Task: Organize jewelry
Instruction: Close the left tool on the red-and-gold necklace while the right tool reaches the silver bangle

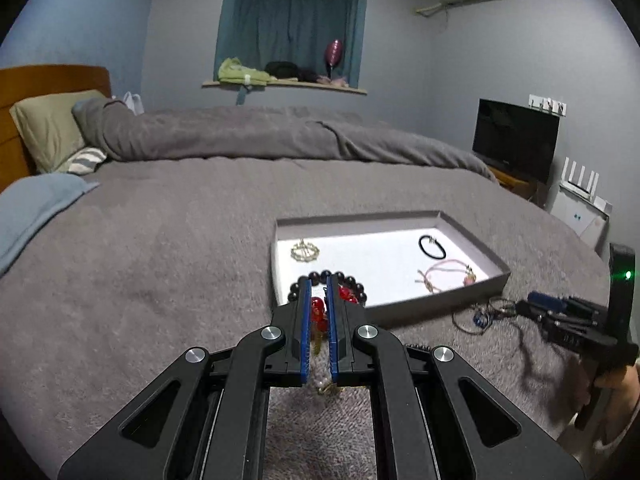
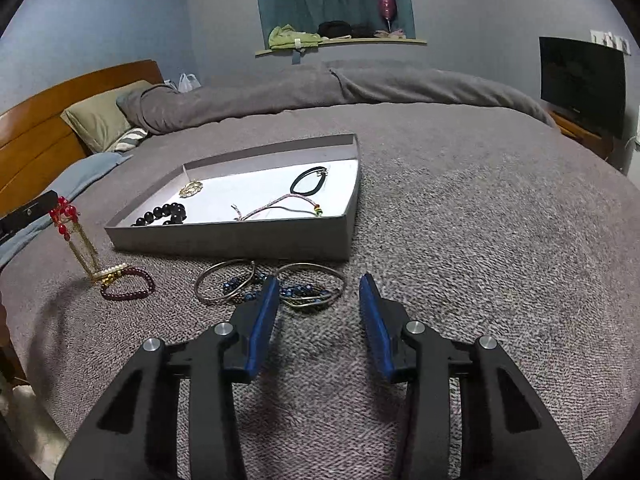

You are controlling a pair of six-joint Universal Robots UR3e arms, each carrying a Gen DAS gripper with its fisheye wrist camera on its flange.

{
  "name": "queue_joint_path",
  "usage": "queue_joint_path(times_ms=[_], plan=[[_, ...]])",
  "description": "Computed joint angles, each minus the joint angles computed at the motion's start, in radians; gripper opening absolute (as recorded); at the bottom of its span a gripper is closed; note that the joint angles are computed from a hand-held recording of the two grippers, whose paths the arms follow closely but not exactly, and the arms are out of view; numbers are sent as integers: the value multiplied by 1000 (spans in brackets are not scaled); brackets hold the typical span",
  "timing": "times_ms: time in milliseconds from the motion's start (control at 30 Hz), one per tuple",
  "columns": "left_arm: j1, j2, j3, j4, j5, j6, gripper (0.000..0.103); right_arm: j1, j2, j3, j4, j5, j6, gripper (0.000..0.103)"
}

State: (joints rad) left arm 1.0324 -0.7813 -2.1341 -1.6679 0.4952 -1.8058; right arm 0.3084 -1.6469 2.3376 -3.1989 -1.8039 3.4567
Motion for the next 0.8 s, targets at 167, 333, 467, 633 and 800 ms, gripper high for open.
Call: queue_joint_path(times_ms=[167,333,467,633,800], plan=[[4,-3,-1,-40,7,39,8,3,58,-76,68,18,7,56],[1,-17,-9,-26,15,41,8,-5,74,-104,89,12,34,57],[-11,-34,-19,16,21,19,8,-20,90,-138,150,32,33,57],[-13,-38,-21,30,21,10,8,-43,82,-121,134,70,38,49],[-3,-31,-16,4,18,22,8,-9,80,-117,105,24,35,49]])
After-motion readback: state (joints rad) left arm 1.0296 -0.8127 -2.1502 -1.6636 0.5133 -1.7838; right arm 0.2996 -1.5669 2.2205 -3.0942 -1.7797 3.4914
